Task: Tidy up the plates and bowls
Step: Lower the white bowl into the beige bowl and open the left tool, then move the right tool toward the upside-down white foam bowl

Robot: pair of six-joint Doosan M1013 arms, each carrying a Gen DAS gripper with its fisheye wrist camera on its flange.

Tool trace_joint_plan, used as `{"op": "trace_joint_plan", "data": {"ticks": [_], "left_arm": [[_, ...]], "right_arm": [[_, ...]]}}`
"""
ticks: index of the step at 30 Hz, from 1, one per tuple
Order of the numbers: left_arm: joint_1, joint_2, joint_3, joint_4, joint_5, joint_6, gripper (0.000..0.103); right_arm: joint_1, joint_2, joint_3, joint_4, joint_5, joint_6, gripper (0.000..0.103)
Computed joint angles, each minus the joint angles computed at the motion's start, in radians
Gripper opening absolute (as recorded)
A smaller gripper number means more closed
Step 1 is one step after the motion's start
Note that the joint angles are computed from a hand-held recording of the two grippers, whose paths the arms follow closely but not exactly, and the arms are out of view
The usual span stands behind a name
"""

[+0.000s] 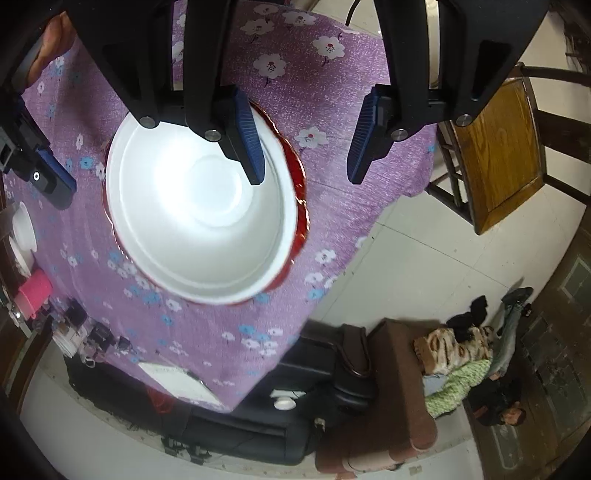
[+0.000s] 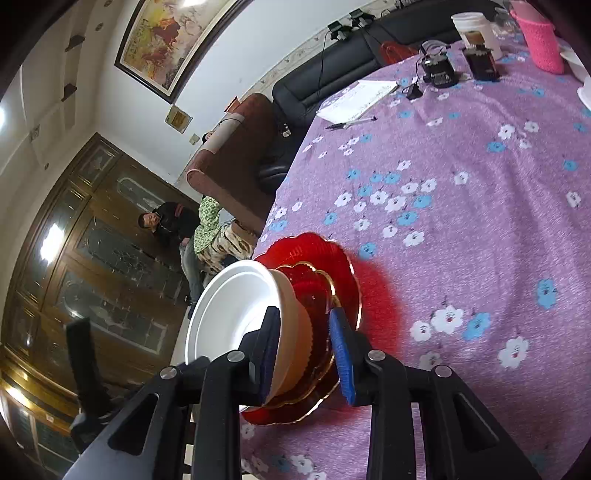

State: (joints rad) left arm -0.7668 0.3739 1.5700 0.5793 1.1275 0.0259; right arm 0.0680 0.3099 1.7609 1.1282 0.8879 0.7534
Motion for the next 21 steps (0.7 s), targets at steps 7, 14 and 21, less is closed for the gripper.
{"op": "trace_joint_plan", "data": {"ticks": [7, 14, 21], "left_arm": [[-0.041, 0.03, -0.055, 0.119, 0.2, -0.042, 0.058], [-0.105, 0.054, -0.131, 0.317, 0.363, -0.151, 0.065], [-0.09, 0.117, -0.245, 0.25, -0.064, 0.004, 0.078]], "right_arm": [[-0.037, -0.014, 0.009, 0.022, -0.026, -0.07, 0.03], [-0.133, -0.036, 0.024, 0.099, -0.125, -0.222, 0.032], [-0.243, -0.02, -0.009, 0.121, -0.246, -0.287, 0.037]]}}
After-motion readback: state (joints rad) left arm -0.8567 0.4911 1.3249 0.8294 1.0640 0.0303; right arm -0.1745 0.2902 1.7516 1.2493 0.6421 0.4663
